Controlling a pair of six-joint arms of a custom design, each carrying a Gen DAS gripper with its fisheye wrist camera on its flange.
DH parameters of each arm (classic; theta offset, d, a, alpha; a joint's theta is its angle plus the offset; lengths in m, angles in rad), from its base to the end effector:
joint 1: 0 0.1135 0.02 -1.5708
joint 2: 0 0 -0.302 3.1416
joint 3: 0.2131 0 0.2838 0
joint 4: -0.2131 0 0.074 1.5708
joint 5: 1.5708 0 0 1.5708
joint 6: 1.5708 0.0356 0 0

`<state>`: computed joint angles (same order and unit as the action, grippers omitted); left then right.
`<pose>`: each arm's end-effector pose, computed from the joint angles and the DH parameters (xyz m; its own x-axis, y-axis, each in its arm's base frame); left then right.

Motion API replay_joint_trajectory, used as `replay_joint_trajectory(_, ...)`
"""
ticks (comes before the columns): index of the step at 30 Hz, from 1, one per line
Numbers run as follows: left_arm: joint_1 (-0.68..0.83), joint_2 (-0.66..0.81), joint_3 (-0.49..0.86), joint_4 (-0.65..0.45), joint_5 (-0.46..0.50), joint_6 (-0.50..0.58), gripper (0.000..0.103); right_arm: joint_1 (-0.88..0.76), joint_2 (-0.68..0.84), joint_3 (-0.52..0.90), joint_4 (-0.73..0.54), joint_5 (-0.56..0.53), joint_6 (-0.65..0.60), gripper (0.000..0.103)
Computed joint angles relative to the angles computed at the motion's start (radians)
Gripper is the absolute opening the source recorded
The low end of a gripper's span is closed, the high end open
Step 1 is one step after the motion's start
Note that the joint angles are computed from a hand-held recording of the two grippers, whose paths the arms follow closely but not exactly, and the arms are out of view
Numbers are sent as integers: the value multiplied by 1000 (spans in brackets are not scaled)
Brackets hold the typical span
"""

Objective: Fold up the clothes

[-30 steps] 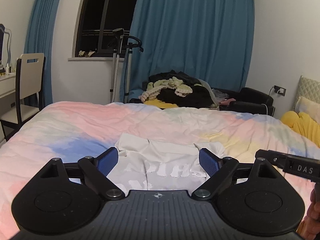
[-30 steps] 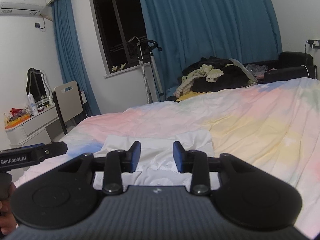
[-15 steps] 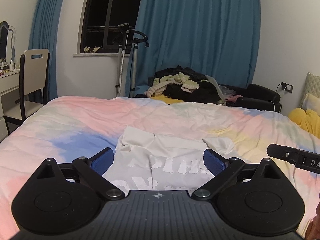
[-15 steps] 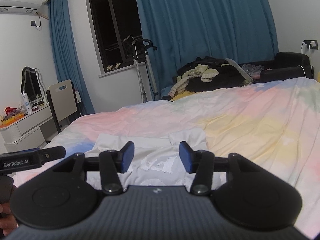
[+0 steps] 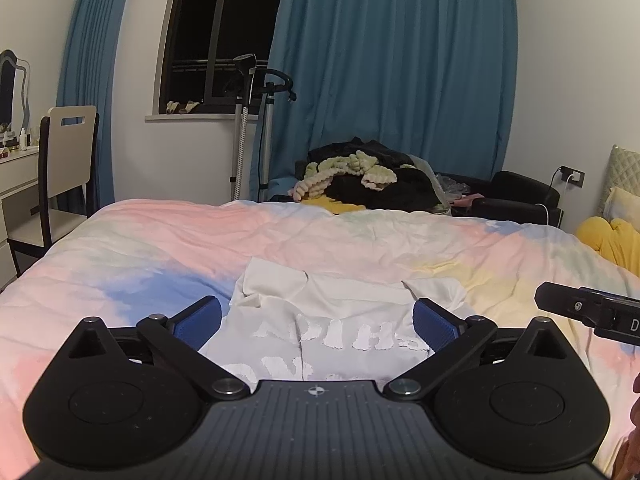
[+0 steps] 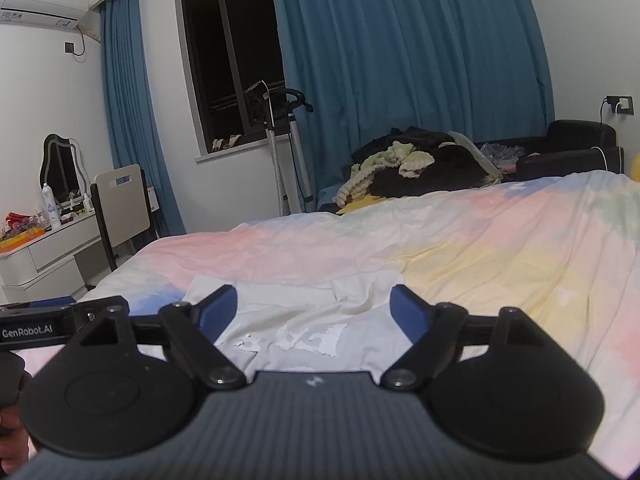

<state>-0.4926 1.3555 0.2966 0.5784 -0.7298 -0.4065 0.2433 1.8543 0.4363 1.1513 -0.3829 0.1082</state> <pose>0.2164 -0.0892 0.1496 -0.3075 -0.1694 -0.9364 -0.3158 0.9464 -0.0676 0.2969 0.0874 0.1102 -0.3162 0.0247 -0.9484 -0.5423 0.8155 0.2021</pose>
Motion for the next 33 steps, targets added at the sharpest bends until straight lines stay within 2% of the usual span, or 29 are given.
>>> replay_joint_trajectory(6, 2, 5, 3, 2, 0, 3, 103, 1, 0, 4, -8, 14, -1, 92)
replay_joint_trajectory(10, -11, 16, -8, 18, -10, -6, 103, 2, -4, 4, -11, 21, 2, 103)
replay_joint_trajectory(23, 10, -16, -9, -20, 31, -26, 103, -4, -7, 8, -32, 15, 20, 103)
replay_joint_trajectory(27, 41, -31, -14, -39, 91, -66, 103, -11, -5, 14, -48, 0, 42, 103)
replay_joint_trajectory(30, 89, -42, -20, -52, 188, -121, 103, -23, 4, 29, -77, -35, 86, 103)
replay_joint_trajectory(33, 157, -46, -30, -50, 328, -181, 103, -41, 20, 55, -131, -93, 150, 103)
